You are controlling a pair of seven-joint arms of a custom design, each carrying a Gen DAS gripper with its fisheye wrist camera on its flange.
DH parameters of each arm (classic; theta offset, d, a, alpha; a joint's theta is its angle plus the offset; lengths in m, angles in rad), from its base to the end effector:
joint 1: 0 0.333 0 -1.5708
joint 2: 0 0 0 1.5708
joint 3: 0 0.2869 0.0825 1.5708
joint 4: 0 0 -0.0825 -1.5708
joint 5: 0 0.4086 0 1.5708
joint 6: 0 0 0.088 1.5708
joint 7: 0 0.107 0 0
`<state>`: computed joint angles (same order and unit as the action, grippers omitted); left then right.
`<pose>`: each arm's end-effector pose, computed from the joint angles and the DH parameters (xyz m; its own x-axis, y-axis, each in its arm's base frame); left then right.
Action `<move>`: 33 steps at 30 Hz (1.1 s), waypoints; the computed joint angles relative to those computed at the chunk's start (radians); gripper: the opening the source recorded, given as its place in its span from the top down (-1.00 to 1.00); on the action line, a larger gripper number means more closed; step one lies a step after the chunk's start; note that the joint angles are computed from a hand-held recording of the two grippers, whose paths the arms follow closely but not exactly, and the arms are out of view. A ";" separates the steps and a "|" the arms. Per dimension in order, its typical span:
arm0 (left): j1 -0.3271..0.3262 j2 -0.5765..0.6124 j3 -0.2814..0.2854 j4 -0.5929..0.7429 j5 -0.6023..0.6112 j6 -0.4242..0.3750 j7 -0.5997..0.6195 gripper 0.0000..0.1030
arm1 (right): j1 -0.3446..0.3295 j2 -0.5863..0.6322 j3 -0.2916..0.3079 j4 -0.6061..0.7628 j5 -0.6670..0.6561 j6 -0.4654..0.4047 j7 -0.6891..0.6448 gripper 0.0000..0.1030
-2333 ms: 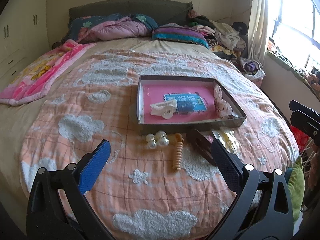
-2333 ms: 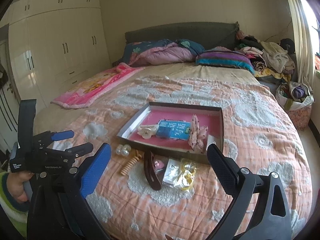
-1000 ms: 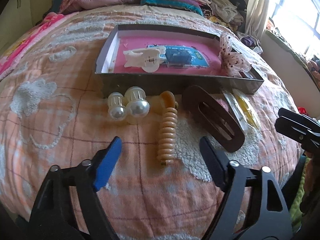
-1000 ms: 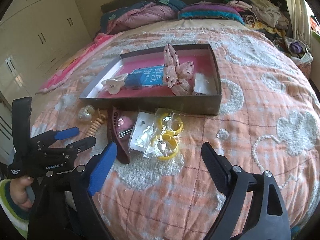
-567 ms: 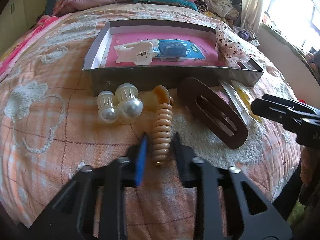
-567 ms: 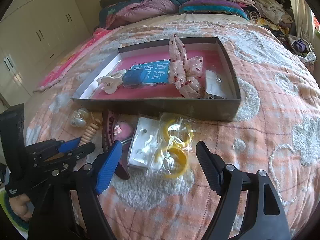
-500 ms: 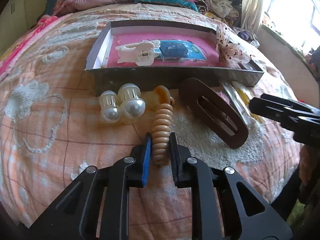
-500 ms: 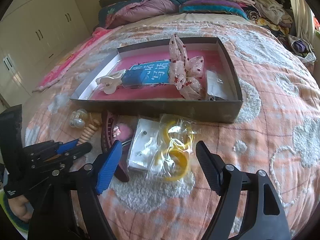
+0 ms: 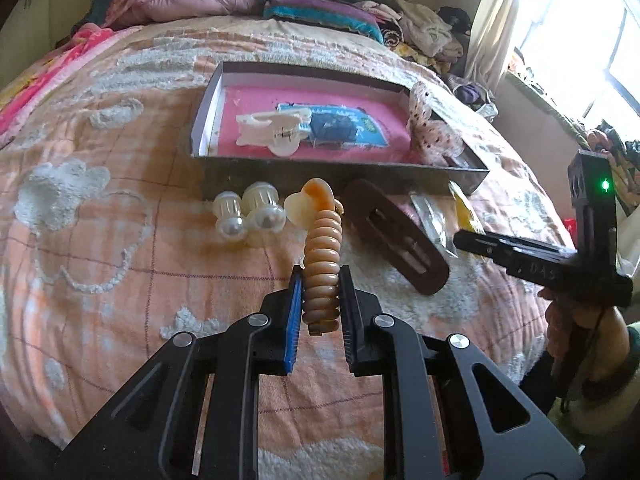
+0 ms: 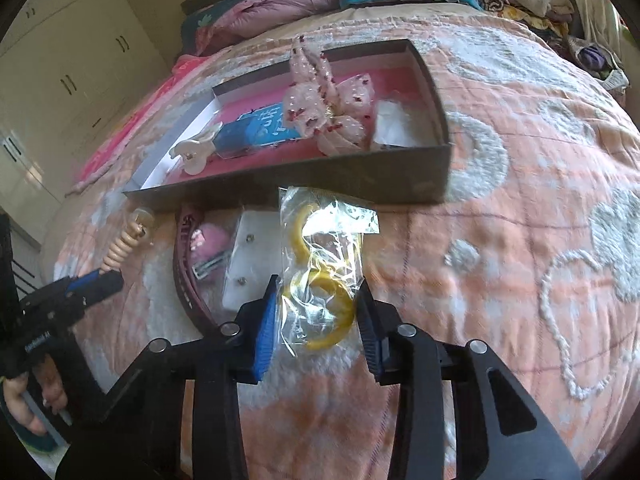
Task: Organize jewelry
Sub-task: 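Carry the spiral tie into the tray with the left tool while the right tool drops the bag in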
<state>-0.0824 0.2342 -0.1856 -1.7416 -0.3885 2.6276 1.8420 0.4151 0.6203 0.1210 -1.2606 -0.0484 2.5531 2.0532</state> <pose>0.6688 -0.1643 0.4766 -0.3134 -0.9212 0.2304 -0.7772 0.1093 -0.6197 0.6857 0.3786 0.4459 0.1305 -0.9412 -0.3116 -0.8372 0.0638 -0.5432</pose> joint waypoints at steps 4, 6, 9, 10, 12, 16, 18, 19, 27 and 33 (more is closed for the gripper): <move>0.001 -0.021 -0.001 -0.013 -0.009 0.011 0.007 0.80 | -0.001 -0.081 -0.012 -0.117 -0.016 0.041 0.028 0.33; 0.002 -0.031 0.000 -0.020 -0.015 0.018 0.008 0.80 | -0.007 -0.124 -0.013 -0.182 -0.017 0.069 0.048 0.33; 0.001 -0.046 0.002 -0.028 -0.016 0.034 0.008 0.80 | -0.017 -0.185 -0.016 -0.265 -0.027 0.109 0.076 0.34; 0.001 -0.051 0.003 -0.030 -0.016 0.038 0.007 0.80 | -0.017 -0.207 -0.021 -0.293 -0.036 0.122 0.089 0.34; 0.000 -0.056 0.005 -0.028 -0.014 0.043 0.003 0.80 | -0.017 -0.240 -0.027 -0.331 -0.056 0.142 0.111 0.34; -0.006 -0.049 0.009 0.004 0.010 0.054 -0.010 0.80 | -0.021 -0.301 -0.035 -0.397 -0.095 0.187 0.151 0.34; -0.006 -0.048 0.007 0.015 0.009 0.060 -0.006 0.80 | -0.020 -0.326 -0.040 -0.416 -0.120 0.206 0.173 0.34; -0.007 -0.044 0.007 0.026 0.013 0.063 -0.007 0.80 | -0.024 -0.331 -0.038 -0.418 -0.124 0.212 0.175 0.34; -0.016 0.001 0.001 0.126 0.036 0.068 -0.013 0.80 | -0.020 -0.370 -0.045 -0.418 -0.201 0.253 0.212 0.34; -0.027 0.052 -0.004 0.215 0.061 0.060 -0.023 0.80 | -0.020 -0.358 -0.045 -0.368 -0.226 0.269 0.212 0.34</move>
<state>-0.1097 0.2859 -0.1900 -1.5261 -0.3273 2.6872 1.8193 0.3948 0.2627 0.0764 -1.6287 -0.2739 2.8220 2.2654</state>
